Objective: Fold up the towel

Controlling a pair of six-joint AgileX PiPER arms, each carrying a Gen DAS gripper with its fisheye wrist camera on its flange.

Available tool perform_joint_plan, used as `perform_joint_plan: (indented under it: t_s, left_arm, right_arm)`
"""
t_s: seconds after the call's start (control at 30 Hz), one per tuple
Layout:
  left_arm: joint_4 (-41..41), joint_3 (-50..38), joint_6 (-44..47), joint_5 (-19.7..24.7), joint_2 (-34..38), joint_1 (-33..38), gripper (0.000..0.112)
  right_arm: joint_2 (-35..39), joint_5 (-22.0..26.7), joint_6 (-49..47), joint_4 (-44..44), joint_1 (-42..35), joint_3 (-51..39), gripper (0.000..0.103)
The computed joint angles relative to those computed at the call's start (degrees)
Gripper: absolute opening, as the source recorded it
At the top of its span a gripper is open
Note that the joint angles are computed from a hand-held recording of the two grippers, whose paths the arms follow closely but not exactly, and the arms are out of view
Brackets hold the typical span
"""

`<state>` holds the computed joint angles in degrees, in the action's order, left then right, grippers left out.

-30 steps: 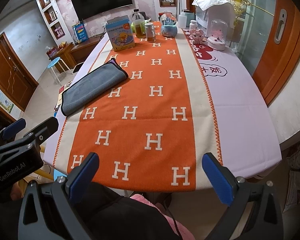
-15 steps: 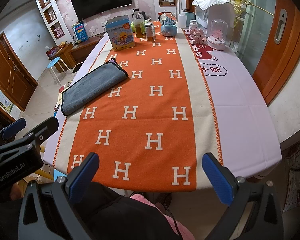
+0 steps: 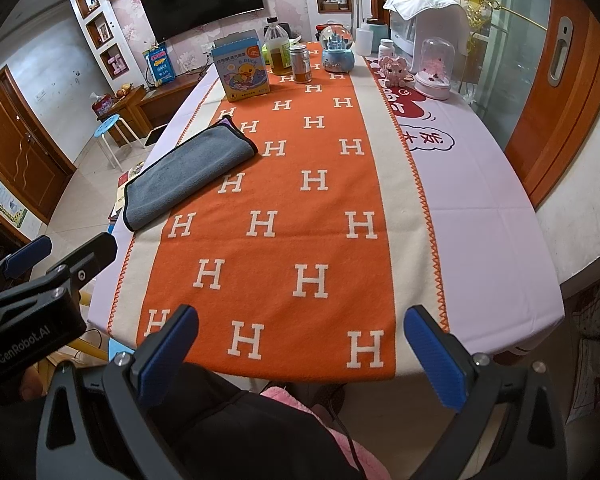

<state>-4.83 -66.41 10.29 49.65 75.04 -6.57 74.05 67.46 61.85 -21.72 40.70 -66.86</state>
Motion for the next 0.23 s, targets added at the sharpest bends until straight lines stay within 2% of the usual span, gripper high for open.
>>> perform_joint_plan:
  t_s: [0.23]
  left_arm:
    - [-0.05, -1.57, 1.0, 0.35, 1.12, 0.36, 0.102]
  right_arm:
    - [0.21, -0.03, 0.29, -0.04, 0.15, -0.16, 0.103]
